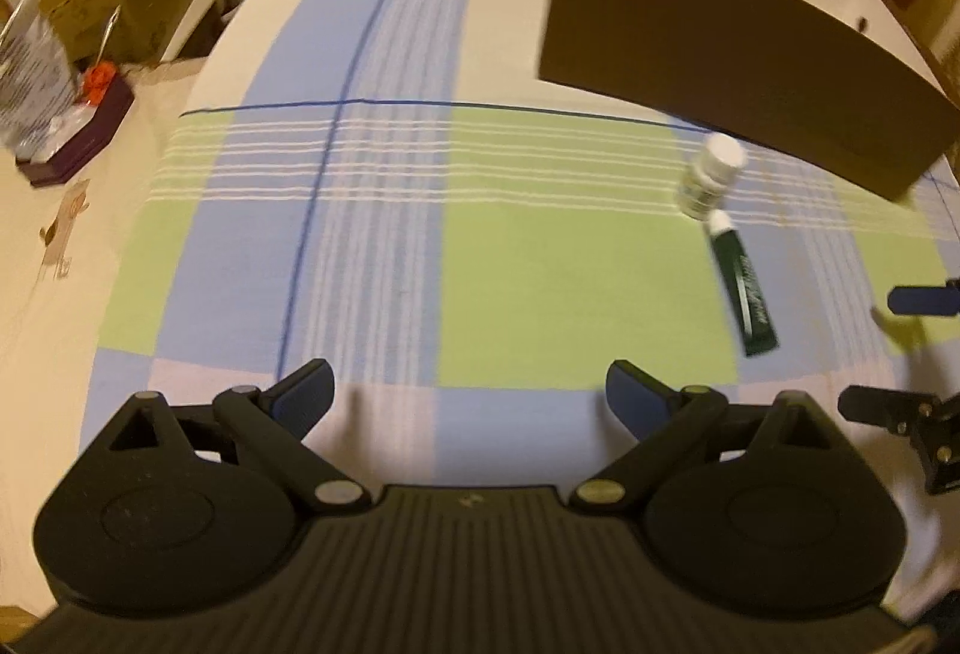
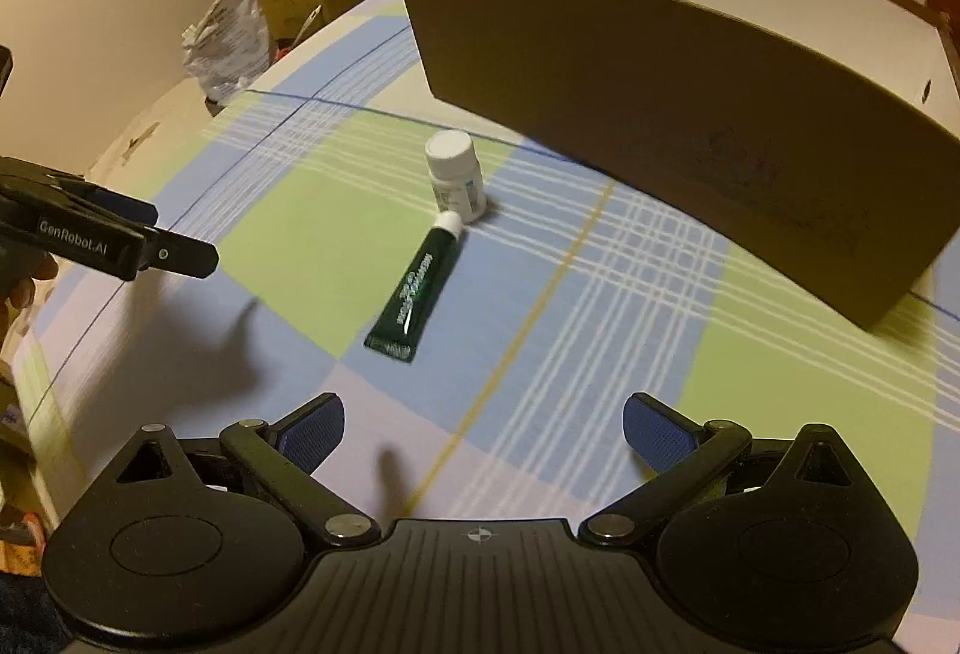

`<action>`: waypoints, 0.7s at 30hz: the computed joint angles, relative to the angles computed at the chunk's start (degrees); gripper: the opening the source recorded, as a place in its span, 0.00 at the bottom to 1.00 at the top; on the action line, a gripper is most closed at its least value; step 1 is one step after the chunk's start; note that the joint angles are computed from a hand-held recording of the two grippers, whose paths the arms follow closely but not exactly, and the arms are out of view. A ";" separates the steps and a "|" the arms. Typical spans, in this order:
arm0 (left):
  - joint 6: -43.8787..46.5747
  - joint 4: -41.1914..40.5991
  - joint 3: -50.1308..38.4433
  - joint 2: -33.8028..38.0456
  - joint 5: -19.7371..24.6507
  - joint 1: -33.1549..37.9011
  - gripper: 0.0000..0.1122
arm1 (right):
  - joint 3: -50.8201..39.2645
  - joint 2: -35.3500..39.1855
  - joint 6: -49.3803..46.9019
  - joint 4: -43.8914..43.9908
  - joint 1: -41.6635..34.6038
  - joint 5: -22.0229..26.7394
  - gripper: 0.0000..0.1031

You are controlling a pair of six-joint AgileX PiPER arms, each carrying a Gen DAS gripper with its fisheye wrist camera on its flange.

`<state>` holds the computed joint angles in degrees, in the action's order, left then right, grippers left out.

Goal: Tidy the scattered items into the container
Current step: 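Grasp the green lip gel tube with the right tool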

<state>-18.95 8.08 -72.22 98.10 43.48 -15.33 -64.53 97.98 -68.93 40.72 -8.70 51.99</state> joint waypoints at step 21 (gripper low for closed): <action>6.46 -4.92 -5.28 6.33 0.33 5.58 0.85 | -3.17 5.75 3.14 2.22 11.08 -9.68 0.45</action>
<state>-12.49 3.17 -77.51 104.42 43.81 -9.74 -67.69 103.73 -65.80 42.94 2.38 42.31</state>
